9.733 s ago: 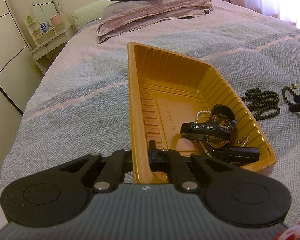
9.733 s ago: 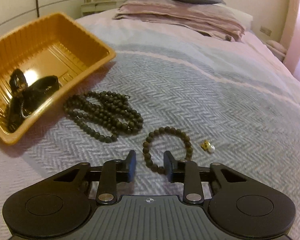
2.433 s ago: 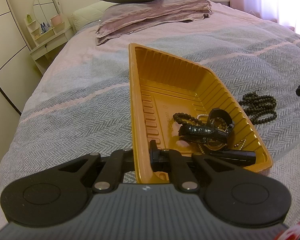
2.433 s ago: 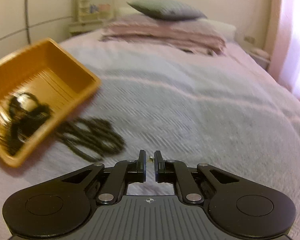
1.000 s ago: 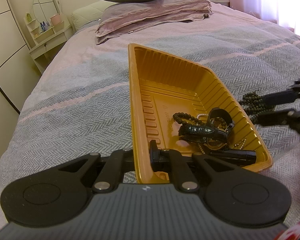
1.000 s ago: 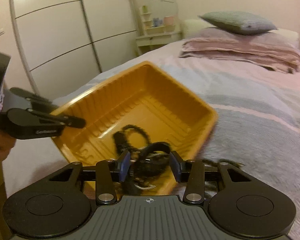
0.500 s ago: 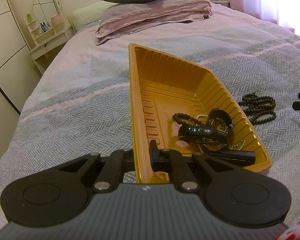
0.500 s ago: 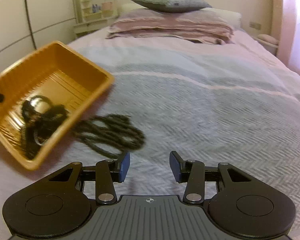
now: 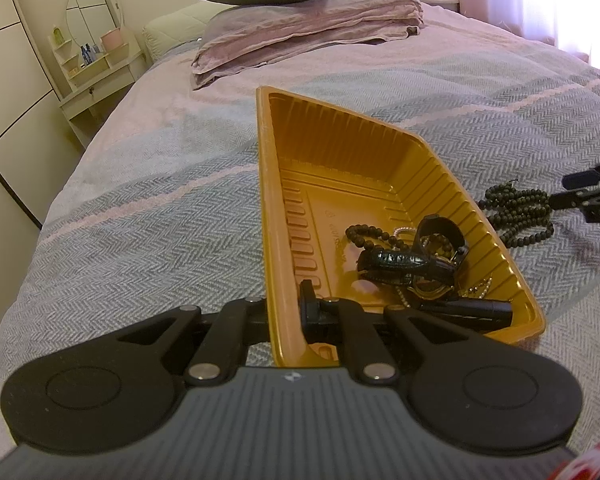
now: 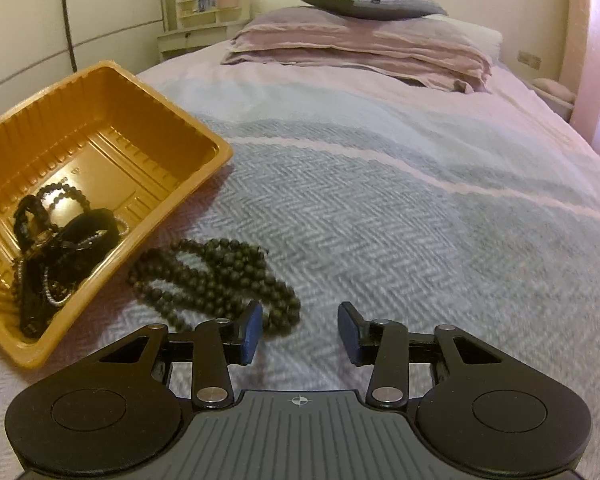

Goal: Organize jewelry
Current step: 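Move the right tool back and grasp the end of the dark bead strand, then lift the bead strand high with the right tool above the tray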

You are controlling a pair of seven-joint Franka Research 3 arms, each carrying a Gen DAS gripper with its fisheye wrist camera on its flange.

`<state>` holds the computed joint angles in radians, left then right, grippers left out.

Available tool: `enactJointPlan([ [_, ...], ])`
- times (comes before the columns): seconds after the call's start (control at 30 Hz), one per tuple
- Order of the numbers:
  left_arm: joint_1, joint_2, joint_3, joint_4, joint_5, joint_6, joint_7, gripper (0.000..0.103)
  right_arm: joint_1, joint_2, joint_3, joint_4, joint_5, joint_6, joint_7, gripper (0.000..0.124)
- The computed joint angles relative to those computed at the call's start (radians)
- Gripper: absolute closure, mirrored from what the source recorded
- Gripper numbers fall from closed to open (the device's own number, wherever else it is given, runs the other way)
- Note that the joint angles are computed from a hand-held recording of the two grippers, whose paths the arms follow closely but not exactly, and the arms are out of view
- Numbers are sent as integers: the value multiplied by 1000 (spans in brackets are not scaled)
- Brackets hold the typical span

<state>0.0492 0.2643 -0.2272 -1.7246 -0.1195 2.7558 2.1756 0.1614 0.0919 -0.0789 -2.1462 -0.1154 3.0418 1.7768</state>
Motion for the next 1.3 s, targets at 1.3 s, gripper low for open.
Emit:
enactJointPlan([
  [1.3, 2, -1, -3, -3, -7, 1, -7, 96, -12, -68, -30, 53, -328, -244, 183, 117],
])
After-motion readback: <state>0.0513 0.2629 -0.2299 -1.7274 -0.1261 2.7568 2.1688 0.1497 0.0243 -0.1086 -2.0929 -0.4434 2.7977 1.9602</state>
